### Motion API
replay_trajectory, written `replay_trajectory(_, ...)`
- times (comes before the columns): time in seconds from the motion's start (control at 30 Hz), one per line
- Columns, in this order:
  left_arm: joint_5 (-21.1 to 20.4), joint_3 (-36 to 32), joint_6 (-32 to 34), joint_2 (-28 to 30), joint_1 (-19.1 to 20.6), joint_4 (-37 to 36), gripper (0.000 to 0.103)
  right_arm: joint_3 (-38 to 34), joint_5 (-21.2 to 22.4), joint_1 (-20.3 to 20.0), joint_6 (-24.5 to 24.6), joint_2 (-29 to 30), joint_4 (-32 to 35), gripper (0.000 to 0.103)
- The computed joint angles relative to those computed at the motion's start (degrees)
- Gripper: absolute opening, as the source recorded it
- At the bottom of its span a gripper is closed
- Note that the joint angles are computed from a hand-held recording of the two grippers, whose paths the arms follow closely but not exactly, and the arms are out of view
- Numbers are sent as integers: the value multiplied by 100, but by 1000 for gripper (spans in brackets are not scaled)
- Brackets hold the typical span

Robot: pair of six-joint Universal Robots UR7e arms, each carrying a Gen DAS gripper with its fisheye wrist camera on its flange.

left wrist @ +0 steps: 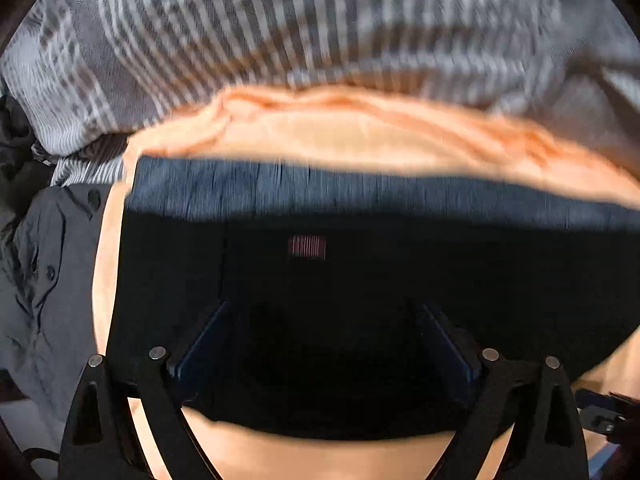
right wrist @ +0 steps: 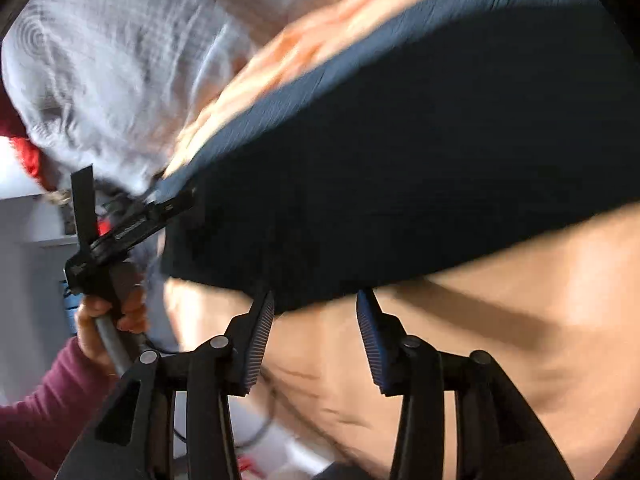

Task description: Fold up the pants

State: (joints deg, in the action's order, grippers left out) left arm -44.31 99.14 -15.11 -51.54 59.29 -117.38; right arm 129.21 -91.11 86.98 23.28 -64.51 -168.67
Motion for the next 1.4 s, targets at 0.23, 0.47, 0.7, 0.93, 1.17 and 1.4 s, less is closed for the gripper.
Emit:
replay_trajectory(0.23, -70, 402, -485, -130, 171, -74, 95, -342, 715, 4, 506, 1505, -1455, 47)
replay_trajectory(0.47, 19, 275, -264, -31, 218, -130, 95, -347, 598, 14, 414, 1305, -1372, 14)
replay_trajectory(0.7, 187, 403, -319, -143, 52, -84, 99, -126, 145, 150, 222, 625, -513, 7)
replay_trajectory(0.93, -710, 846, 162, -37, -559, -737, 99, -492, -1184, 159, -173, -36, -140, 10)
replay_trajectory(1.17, -20, 1350, 569, 402, -681, -1248, 100, -77, -2306, -340, 151, -879, -9, 7)
replay_trajectory(1.4, -123, 730, 78, 368, -885, -105, 99, 702, -3139, -659, 581, -2423, 218, 18)
